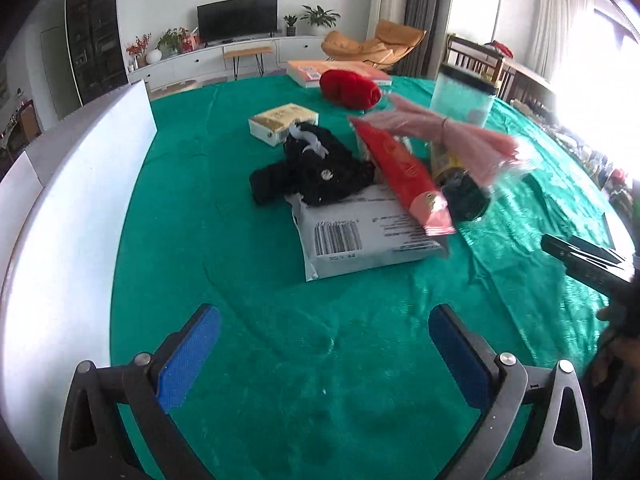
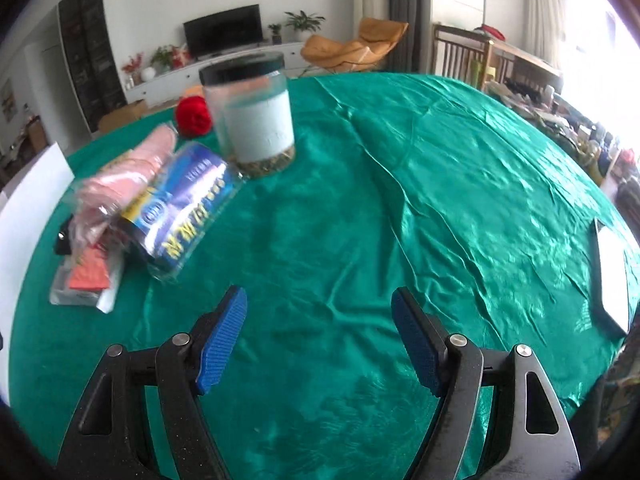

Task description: Organize soft objects

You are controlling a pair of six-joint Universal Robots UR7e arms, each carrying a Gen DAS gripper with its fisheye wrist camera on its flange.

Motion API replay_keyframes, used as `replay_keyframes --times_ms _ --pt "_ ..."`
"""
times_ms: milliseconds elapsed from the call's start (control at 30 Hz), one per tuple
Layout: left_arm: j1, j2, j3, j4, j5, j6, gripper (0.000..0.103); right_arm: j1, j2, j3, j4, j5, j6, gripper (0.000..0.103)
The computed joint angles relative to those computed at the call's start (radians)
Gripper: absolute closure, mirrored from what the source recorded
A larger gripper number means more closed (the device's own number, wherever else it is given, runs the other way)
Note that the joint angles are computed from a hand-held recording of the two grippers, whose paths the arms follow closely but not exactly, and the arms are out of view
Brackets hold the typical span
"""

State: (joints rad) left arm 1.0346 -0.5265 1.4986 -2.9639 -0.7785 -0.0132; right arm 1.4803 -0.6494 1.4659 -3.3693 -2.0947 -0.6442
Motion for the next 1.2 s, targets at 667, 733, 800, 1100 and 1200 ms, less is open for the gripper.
replay_keyframes --times_ms 667,733,800,1100,1200 --pt "0.06 0.098 -0.172 0.066 0.051 0.005 0.0 -0.003 0.028 -0.004 0.005 0.001 -0.052 0.018" --pt "0.06 0.096 -0.17 0.066 0.05 0.004 0.0 -0.003 0.028 -0.003 0.005 0.001 -0.052 0.018" --pt "0.06 0.096 -0.17 0.066 0.05 0.005 0.0 -0.003 0.028 -0.003 0.005 0.001 -0.053 0.018" --pt "0.06 0.095 -0.169 0.066 0.05 0.005 0.0 -0.003 0.027 -0.003 0.006 0.002 -0.053 0.018" --pt "0.06 0.096 -0.169 0.066 0.05 0.005 0.0 -0.003 0.027 -0.002 0.005 0.002 -0.053 0.018"
